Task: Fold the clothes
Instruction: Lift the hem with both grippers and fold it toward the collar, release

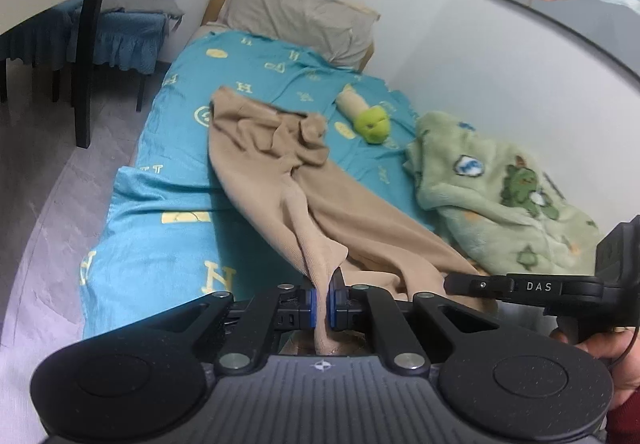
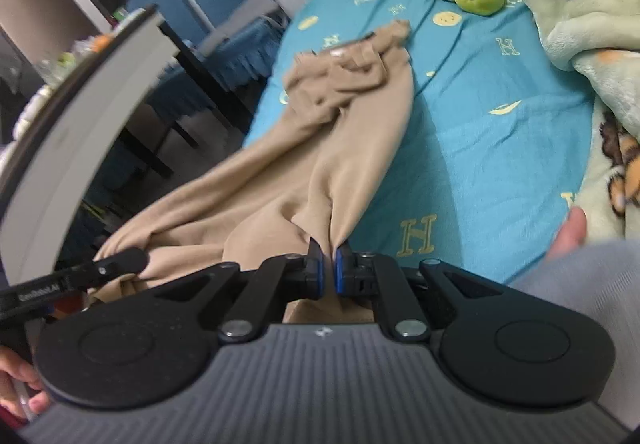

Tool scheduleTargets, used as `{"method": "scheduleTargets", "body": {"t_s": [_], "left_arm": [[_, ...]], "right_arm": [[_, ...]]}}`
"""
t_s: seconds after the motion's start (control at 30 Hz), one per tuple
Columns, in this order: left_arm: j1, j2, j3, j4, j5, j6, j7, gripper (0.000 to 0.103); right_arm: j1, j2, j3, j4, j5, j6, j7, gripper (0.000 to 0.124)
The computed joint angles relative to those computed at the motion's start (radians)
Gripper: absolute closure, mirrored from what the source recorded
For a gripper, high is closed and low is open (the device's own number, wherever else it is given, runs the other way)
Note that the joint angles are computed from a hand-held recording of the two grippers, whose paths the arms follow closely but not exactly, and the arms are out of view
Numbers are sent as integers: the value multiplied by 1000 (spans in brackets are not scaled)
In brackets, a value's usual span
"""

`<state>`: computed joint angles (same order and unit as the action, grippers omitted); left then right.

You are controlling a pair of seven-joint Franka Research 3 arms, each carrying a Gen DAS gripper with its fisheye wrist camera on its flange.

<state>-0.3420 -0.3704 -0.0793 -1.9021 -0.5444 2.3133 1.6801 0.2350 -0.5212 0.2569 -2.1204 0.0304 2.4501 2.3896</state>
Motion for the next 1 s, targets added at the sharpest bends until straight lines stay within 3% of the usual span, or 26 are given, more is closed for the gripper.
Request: {"method": "scheduleTargets", "body": {"t_s": [0.13,0.3,0.5,0.67,0.83,1.0], "left_arm": [[-6,-64,-10,-39,25,13,-17,97],[-1,26,-34,48,95,53,-65,97],[42,267,-95,260,233,131,-131,97],[62,508,-145,461,440,192,-211,97],[30,755,-139,667,649,220,-267,96],[6,989,-125,879,712,225,-284,96]], "right_arm": [[-8,-22,6,-2,-9,15,8,115],[-44,22,9,43,-40,35,19,115],[-65,180,-35,141,-67,95,8,115],[-57,374,-86,277,-123,122,-23,114],[-14,578,-153,436,-201,107,-68,114],[35,754,-224,565,-239,86,-122,114]]}}
